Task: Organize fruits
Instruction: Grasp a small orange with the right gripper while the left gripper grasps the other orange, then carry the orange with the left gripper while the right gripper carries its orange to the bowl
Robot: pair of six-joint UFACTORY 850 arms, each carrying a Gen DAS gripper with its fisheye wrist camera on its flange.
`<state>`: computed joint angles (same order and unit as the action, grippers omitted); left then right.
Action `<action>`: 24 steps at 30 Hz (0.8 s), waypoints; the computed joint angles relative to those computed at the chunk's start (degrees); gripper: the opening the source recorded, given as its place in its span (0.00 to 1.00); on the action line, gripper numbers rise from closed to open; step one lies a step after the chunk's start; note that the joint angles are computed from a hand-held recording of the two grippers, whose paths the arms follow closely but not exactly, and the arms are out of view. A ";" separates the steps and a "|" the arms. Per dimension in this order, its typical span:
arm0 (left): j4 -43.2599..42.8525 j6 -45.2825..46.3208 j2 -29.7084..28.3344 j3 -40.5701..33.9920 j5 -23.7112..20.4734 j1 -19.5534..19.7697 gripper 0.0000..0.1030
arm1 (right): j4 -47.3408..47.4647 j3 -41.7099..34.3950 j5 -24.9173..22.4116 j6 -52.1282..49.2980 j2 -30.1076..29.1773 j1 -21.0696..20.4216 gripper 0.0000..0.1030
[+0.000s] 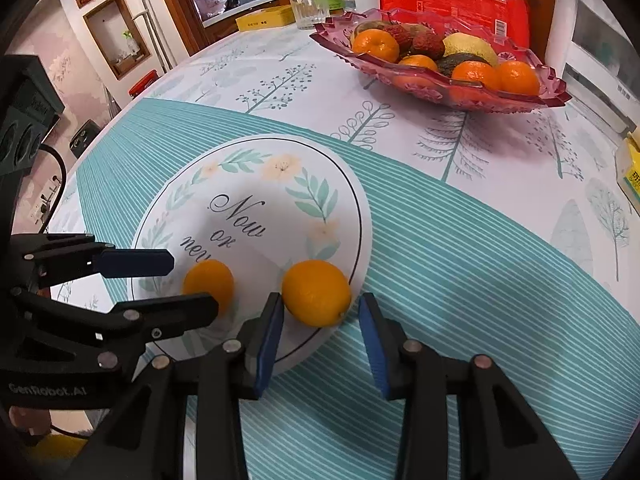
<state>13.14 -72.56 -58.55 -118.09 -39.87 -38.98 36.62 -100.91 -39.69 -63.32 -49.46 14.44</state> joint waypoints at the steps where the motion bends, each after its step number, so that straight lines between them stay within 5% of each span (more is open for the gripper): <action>1: -0.02 0.08 0.11 0.12 0.08 -0.03 0.50 | 0.47 -0.02 -0.54 -0.48 -0.01 -0.09 0.32; 15: -1.73 2.16 0.41 0.54 1.05 -0.16 0.42 | 2.41 2.80 0.93 -1.19 2.19 -1.06 0.32; 24: -3.35 4.68 -2.66 -4.15 -0.54 -0.12 0.28 | 2.47 5.58 2.82 -1.12 4.11 -1.76 0.32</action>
<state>9.78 -67.88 -61.21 -122.24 -40.41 -39.10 39.09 -95.33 -36.87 -64.44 -45.35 12.68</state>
